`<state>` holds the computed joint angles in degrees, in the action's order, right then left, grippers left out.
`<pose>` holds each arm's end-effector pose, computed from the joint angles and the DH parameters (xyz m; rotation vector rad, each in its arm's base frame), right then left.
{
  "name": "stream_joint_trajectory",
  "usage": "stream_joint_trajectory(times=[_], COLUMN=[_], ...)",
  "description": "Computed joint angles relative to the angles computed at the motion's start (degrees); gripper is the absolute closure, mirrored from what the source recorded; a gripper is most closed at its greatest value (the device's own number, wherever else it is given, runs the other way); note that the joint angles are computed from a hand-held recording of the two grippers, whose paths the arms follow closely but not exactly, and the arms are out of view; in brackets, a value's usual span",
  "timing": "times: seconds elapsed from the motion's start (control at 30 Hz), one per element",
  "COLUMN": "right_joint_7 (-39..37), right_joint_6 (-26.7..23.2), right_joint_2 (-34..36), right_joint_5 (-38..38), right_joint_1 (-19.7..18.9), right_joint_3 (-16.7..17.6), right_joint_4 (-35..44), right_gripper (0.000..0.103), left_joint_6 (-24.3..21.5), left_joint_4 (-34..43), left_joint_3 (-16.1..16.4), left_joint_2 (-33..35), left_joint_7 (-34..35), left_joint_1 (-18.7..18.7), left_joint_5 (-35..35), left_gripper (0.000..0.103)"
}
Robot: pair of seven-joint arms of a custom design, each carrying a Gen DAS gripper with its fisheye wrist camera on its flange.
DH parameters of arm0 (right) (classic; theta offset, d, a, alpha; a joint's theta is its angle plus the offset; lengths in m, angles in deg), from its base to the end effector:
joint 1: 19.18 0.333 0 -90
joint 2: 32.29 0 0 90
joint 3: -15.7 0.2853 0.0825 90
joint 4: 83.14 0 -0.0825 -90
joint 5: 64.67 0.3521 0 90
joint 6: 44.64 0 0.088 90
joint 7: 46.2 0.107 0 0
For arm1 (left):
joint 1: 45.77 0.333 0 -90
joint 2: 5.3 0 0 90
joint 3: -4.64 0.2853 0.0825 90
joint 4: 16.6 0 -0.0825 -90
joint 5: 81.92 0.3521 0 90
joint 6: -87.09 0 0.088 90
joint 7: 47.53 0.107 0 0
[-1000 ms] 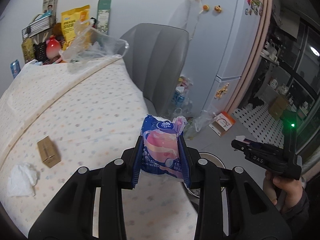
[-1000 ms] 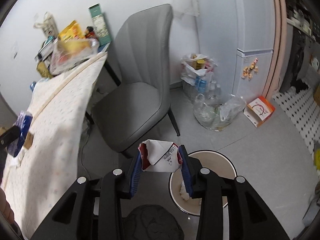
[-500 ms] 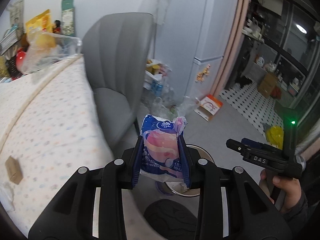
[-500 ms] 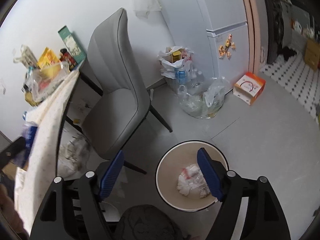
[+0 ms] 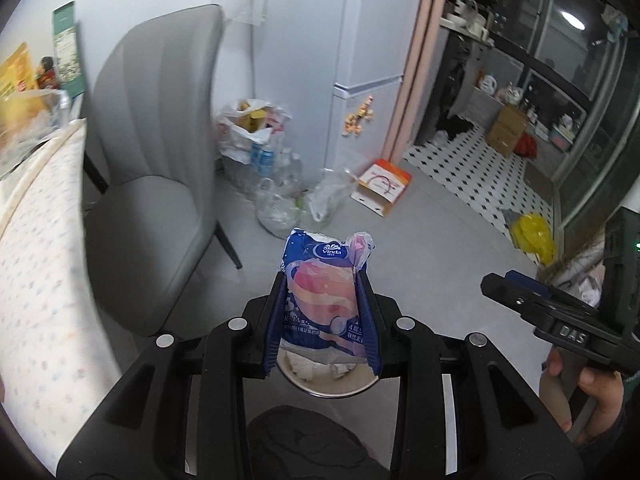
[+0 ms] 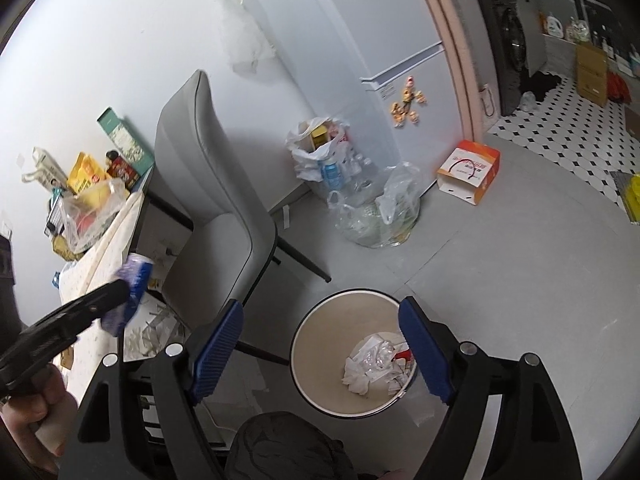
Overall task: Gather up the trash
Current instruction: 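Open the left gripper to drop the blue tissue pack into the bin, then move the left gripper to the white plastic bag and grasp it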
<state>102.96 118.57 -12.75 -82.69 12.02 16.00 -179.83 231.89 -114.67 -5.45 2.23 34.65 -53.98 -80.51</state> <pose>0.5566 0.3599 0.4817 -1.4475 1.8099 -0.2492 0.5866 -0.1877 0.5637 -1.6987 2.0529 -0.8086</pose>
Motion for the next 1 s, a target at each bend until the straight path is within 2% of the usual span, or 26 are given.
stream_joint_trajectory(times=[0.13, 0.17, 0.23, 0.3, 0.37, 0.43, 0.53, 0.8, 1.0], right_joint_7=[2.61, 2.98, 3.99, 4.88, 5.79, 5.67, 5.75, 5.71, 2.15], right_joint_6=[1.89, 2.08, 2.39, 2.34, 1.59, 1.21, 0.75, -0.6, -2.69], right_joint_2=[-2.76, -2.9, -3.72, -4.32, -4.69, -4.69, -4.26, -1.8, 1.42], right_joint_5=[-1.82, -2.16, -3.03, -3.93, -5.14, -5.44, -6.08, -7.9, -6.64], right_joint_1=[0.1, -0.03, -0.13, -0.22, -0.14, -0.54, -0.4, 1.58, 3.33], right_joint_3=[-1.23, -1.25, -1.35, -1.34, -1.35, -0.73, -0.21, 0.21, 1.29], right_joint_4=[-3.86, -4.1, -5.22, -6.04, -6.35, -6.29, -5.44, -0.33, 6.09], right_gripper=[0.025, 0.025, 0.025, 0.025, 0.024, 0.024, 0.022, 0.008, 0.008], left_joint_6=[-1.56, -2.31, -3.15, -1.76, 1.72, 2.76, 2.72, 5.04, 7.21], left_joint_4=[3.86, 5.09, 6.7, 6.81, 4.42, 3.07, 0.79, -8.78, -16.92], left_joint_3=[-0.52, -0.69, -1.15, -0.87, 0.24, 0.69, 0.57, 2.21, 3.83], left_joint_2=[3.06, 3.95, 5.15, 5.33, 3.75, 2.54, 0.19, -9.67, -18.17], left_joint_7=[0.07, 0.51, 2.05, 1.4, -2.1, -4.23, -3.62, -4.53, -6.55], left_joint_1=[-0.92, -1.06, -1.01, -1.35, -2.08, -2.16, -0.83, 2.86, 6.7], left_joint_5=[0.22, -0.05, -1.61, -1.4, 1.65, 3.45, 1.92, 2.19, 2.91], left_gripper=[0.066, 0.063, 0.049, 0.019, 0.007, 0.006, 0.006, 0.006, 0.006])
